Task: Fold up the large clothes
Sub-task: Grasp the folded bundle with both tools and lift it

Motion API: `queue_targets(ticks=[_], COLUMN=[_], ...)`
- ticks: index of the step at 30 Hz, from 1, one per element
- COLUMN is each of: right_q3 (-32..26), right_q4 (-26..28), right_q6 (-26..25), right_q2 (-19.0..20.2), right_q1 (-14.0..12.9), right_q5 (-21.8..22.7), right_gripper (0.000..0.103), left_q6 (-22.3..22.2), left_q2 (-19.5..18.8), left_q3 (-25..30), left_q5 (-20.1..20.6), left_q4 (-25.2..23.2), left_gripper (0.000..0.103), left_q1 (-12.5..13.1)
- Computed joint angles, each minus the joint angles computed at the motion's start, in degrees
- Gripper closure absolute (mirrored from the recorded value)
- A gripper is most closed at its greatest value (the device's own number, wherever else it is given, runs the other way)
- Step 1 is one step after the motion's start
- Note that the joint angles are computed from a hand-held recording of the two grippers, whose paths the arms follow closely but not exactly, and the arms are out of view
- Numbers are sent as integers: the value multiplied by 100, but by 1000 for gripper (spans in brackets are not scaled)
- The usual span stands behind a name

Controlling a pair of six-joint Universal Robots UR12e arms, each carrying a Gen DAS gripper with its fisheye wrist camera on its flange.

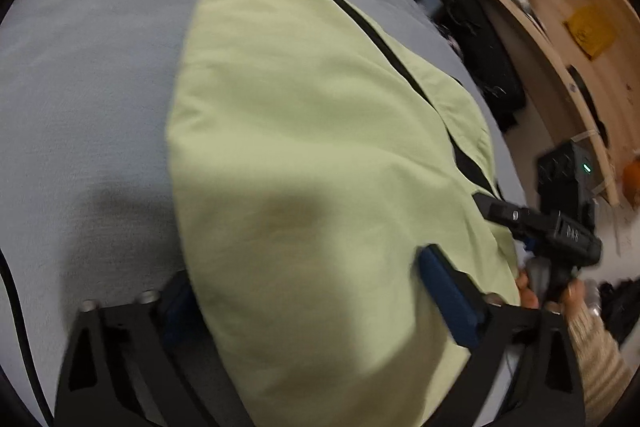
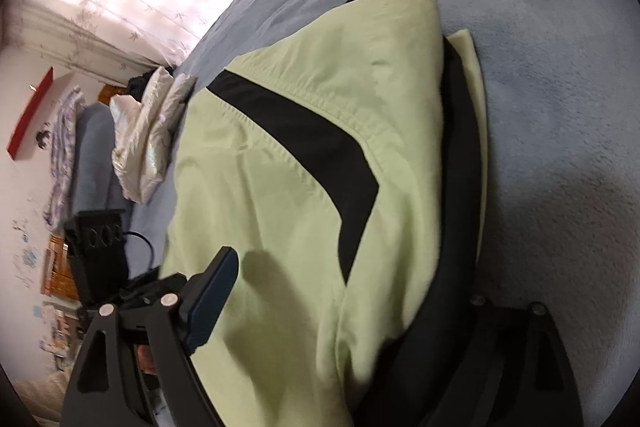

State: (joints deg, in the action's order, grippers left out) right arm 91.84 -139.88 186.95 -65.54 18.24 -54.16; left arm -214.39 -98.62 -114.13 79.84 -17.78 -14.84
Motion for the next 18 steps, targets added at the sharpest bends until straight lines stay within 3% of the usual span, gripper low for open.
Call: queue_targets(ticks=[1, 2, 3, 6, 10, 13, 18], right_q3=[29, 37, 53, 115, 40, -14, -77], right_q4=[-131, -147, -196, -487, -570, -538, -818], right_q6=[50, -29, -36, -88, -491, -617, -386], right_q2=[-46, -74, -87, -225, -457, -637, -852], right_q1=[65, 86, 79, 156, 444, 667, 888], right_q5=[-337, -449, -367, -456, -805, -1011, -674], right_gripper=[40, 72, 85, 90, 92, 92, 92], left_q6=[31, 104, 209, 440, 572, 501, 444], left_q2=[-8, 11, 34, 124, 353, 740, 1679], left_q3=[44, 79, 129, 234, 273, 91, -369], left_q5=[150, 372, 653, 1169, 1519, 1540, 1739], left_q4=[-14, -51, -101, -269, -399, -348, -393], left_gripper=[29, 42, 55, 70, 74, 75, 75], left_q1=[-45, -115, -208, -382, -508, -480, -325])
